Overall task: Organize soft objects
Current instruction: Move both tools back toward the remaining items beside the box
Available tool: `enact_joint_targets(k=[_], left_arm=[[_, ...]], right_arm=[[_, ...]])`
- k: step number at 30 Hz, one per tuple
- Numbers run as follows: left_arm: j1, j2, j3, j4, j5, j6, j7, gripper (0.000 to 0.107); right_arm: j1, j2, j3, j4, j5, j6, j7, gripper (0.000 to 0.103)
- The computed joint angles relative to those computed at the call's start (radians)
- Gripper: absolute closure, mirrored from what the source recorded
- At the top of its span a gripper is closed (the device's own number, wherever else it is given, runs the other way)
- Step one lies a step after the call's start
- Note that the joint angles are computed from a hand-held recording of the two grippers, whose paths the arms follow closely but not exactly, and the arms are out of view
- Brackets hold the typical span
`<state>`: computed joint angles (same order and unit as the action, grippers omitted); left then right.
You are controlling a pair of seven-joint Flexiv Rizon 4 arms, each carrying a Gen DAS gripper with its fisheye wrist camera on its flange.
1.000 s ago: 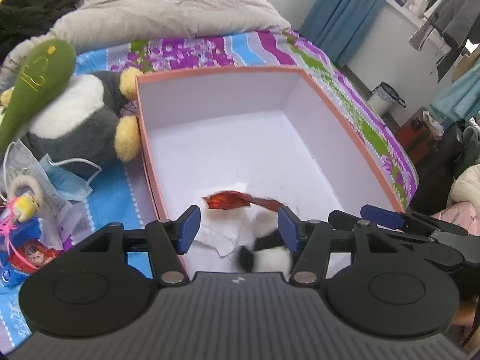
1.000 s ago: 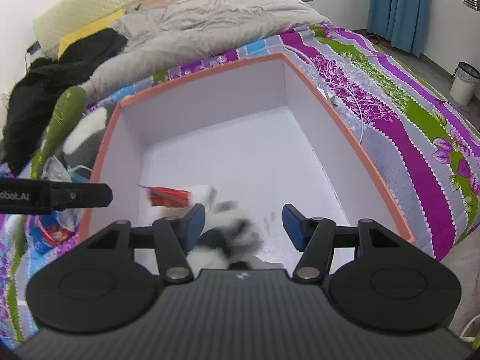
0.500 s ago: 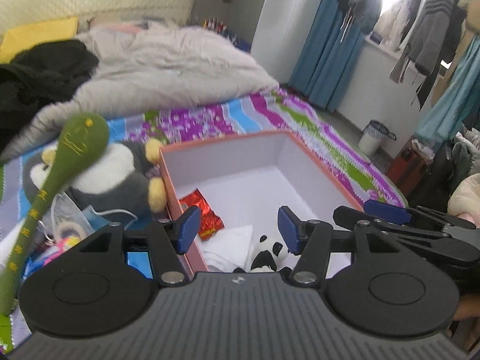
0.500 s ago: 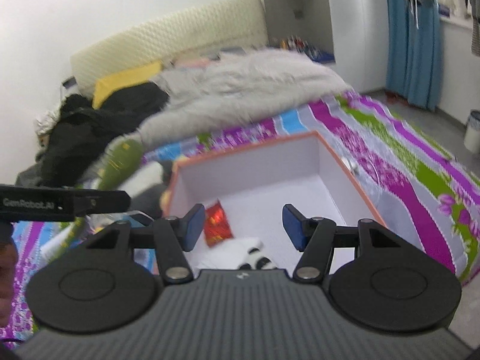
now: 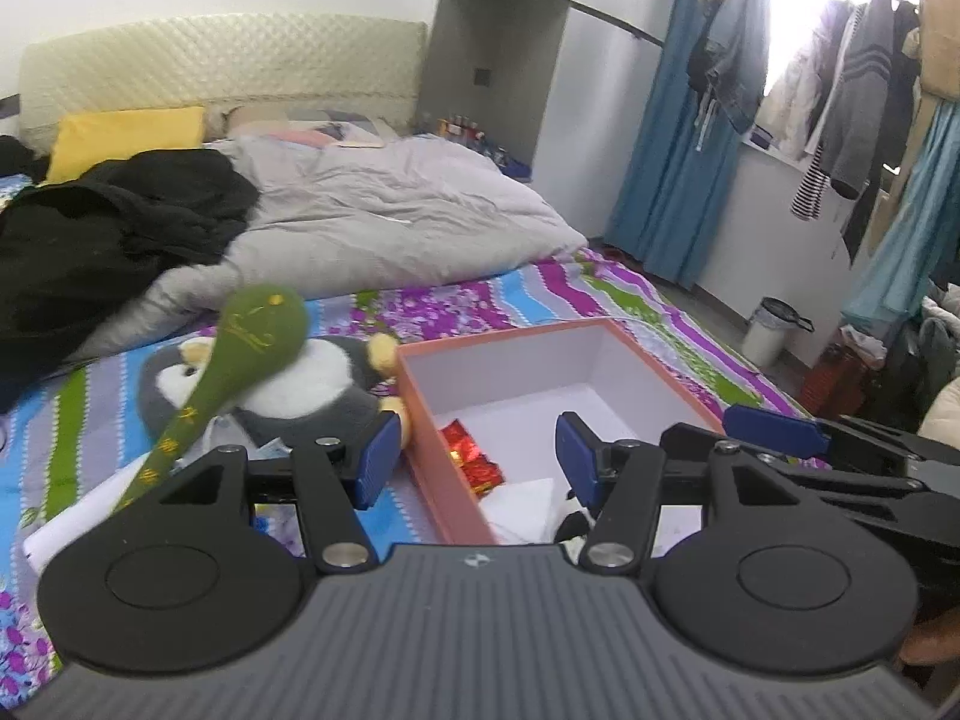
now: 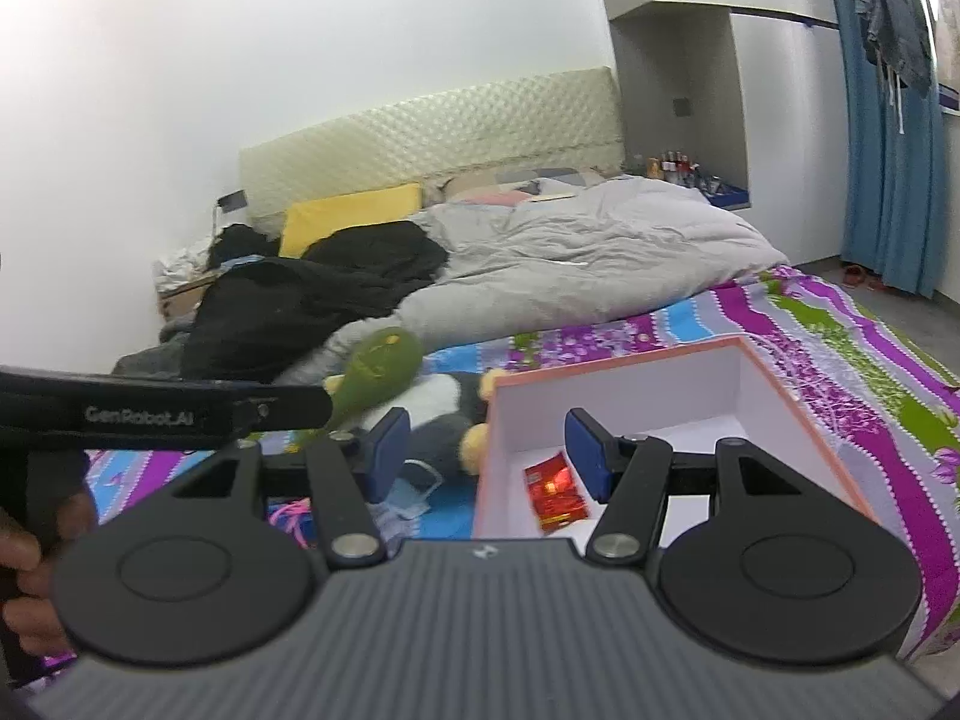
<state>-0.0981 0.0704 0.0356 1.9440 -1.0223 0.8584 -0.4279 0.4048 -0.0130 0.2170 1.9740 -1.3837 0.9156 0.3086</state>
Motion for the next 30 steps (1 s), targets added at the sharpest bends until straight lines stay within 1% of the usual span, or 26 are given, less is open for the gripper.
enact_joint_targets(k=[7,14,17,30], left_arm=[[0.029,0.043,0.044,0.051,-0.017,-0.034,0.018,0.044],[0.062,0.064,0.071,0.099,-0.016,-0.037,0.019,0.044],[0.077,0.072,0.084,0.12,-0.014,-0.046,0.018,0.044],[0.123,0.097,0.113,0.191,0.028,-0.031,0.022,0.044]], right_arm=[[0.038,-0.025,0.012,-0.016,-0.012,-0.02,0.016,0.043],[0.078,-0.052,0.015,-0.028,-0.006,-0.031,0.022,0.043],[0.097,-0.067,0.016,-0.031,0.005,-0.037,0.015,0.043],[0.171,-0.113,0.019,-0.031,0.071,-0.051,0.006,0.043]])
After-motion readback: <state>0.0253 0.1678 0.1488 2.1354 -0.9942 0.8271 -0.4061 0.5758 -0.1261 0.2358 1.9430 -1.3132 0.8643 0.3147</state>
